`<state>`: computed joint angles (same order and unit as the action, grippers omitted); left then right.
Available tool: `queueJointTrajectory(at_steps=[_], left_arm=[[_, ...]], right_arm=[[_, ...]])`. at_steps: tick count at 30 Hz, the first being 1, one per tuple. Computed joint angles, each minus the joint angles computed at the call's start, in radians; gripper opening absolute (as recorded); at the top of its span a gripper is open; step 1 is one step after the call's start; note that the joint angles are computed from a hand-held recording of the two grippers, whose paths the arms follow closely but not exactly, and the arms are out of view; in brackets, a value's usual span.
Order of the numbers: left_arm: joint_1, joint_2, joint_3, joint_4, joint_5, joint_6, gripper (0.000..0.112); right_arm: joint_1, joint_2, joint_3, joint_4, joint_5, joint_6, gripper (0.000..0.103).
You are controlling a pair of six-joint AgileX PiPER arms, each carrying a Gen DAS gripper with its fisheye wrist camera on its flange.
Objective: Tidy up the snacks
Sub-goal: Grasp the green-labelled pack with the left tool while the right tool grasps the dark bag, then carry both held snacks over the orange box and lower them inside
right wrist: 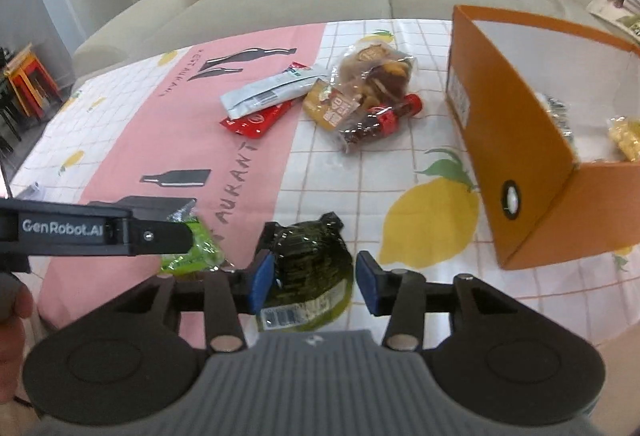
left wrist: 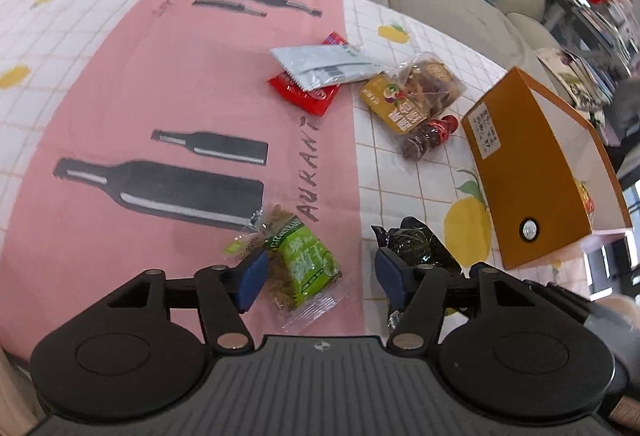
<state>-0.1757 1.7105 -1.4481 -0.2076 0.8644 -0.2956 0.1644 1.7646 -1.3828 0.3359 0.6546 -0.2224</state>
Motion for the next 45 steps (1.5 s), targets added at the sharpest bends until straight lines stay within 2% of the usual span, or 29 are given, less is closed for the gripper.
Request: queueJointTrajectory(at_steps=[5, 11, 16, 20, 22, 24, 25, 31, 45], left_arm=[[-0.012, 0.066, -0.065, 0.059, 0.080, -0.111, 0.073], [0.014, 0.106, -0.076, 0.005, 0.080, -0.148, 0.073], [-0.002, 0.148, -0.124, 0.038, 0.106, -0.201, 0.072], [-0.022, 0.164, -0.150, 0.092, 0.121, -0.224, 0.063], [-0.027, 0.165, -0.150, 0.101, 0.115, -0.217, 0.059], [-0.031, 0.165, -0.149, 0.104, 0.110, -0.207, 0.056], [-0.035, 0.165, -0.150, 0.112, 0.110, -0.203, 0.056], [-0.050, 0.158, -0.137, 0.142, 0.099, -0.178, 0.050], [-0.033, 0.081, -0.109, 0.098, 0.098, -0.149, 0.045]], right_arm=[[0.025, 0.018, 0.004, -0.005, -0.036, -0.033, 0.055], [0.040, 0.057, -0.018, -0.025, -0.036, -0.038, 0.056], [0.067, 0.082, -0.025, -0.085, -0.074, -0.029, 0.056], [0.080, 0.102, -0.035, -0.133, -0.081, -0.001, 0.055], [0.083, 0.108, -0.038, -0.153, -0.085, 0.014, 0.051], [0.085, 0.118, -0.046, -0.171, -0.077, 0.033, 0.041], [0.083, 0.125, -0.051, -0.172, -0.071, 0.036, 0.040], [0.091, 0.118, -0.033, -0.194, -0.096, 0.036, 0.038], [0.040, 0.080, -0.038, -0.074, -0.047, -0.001, 0.038]])
